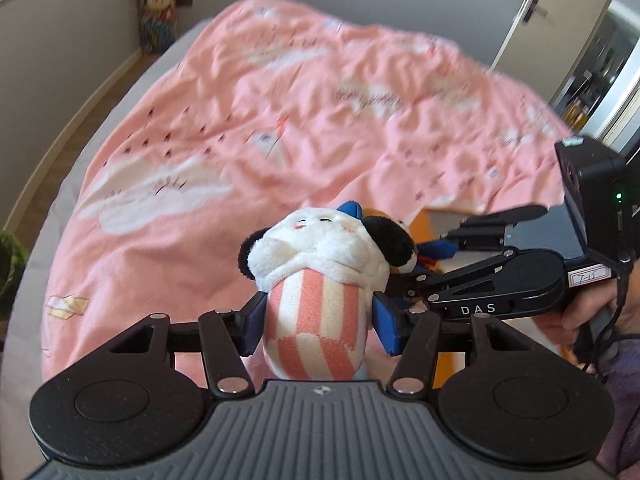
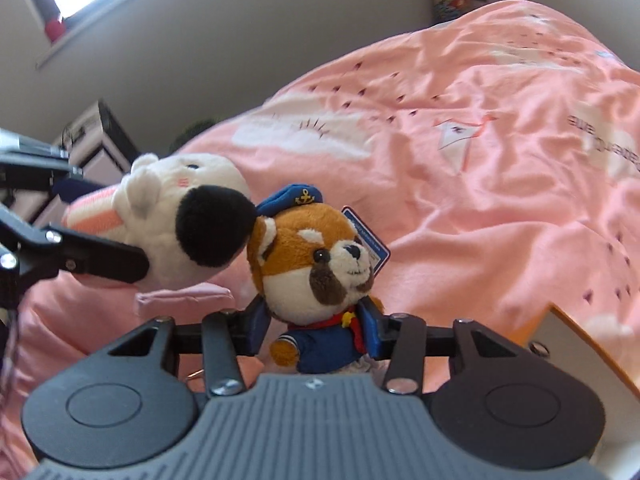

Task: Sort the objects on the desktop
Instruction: 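Carry both plush toys into the white box and open both tools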

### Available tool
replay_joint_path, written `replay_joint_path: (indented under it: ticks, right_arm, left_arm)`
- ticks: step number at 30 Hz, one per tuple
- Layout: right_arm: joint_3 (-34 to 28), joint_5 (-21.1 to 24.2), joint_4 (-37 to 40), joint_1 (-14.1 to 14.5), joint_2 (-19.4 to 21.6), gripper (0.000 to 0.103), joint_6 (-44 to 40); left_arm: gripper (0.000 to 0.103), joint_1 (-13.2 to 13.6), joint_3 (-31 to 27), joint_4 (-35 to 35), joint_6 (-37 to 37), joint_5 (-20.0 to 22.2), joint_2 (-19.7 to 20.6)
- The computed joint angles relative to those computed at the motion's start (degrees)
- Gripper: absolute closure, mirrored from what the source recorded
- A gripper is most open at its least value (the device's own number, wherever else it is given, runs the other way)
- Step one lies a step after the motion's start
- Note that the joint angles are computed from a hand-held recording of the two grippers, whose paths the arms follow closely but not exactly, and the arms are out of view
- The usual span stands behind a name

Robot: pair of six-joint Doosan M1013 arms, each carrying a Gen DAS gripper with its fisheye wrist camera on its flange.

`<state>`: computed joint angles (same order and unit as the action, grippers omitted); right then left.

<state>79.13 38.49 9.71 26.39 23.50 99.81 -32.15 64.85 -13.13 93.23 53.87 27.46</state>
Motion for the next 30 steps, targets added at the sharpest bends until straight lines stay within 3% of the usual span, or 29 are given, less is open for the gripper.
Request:
replay_joint_path:
  ticks: [4, 7, 9, 11, 16, 19, 24, 30]
  right_arm:
    - [6.72, -4.30, -3.85, -0.26, -6.14, 0.054, 10.59]
    - [12.08, -6.30, -12.25, 0.24, -10.03, 0.054, 23.90]
    - [14.63, -5.42, -18.00, 0.80, -11.75, 0.054, 32.38]
    - [16.87, -4.01, -20.88, 1.07, -13.04, 0.054, 38.70]
    - [21.17, -2.14, -17.36, 0.20, -14.95, 0.054, 45.81]
    - [23.03, -2.59, -12.89, -0.46, -15.63, 0.054, 45.76]
    - [24.20, -2.52, -9.83, -0.27, -15.14, 0.054, 47.80]
    - [25.41, -4.33, -13.41, 1.33, -14.77, 0.054, 57.03]
  left_arm:
    - [0.039, -1.20, 5.87, -7.87, 2.61, -10.35, -3.17]
    - [0.039, -3.42, 10.52, -7.58, 0.44, -19.33, -5.00]
    - [0.039, -4.60, 12.09, -8.47, 0.50, -21.88, -5.21]
    - [0.039, -5.78, 12.38, -8.85, 2.60, -21.56, -4.64]
    - [0.039, -9.00, 12.94, -2.69, 2.65, -19.01, -2.91]
    - [0.039, -11.32, 13.82, 5.30, 1.69, -17.77, -2.31]
    - [0.039, -15.89, 17.33, 25.85, -2.58, -20.42, -3.04]
    - [0.039, -18.63, 18.13, 37.44, -1.14, -18.94, -2.54]
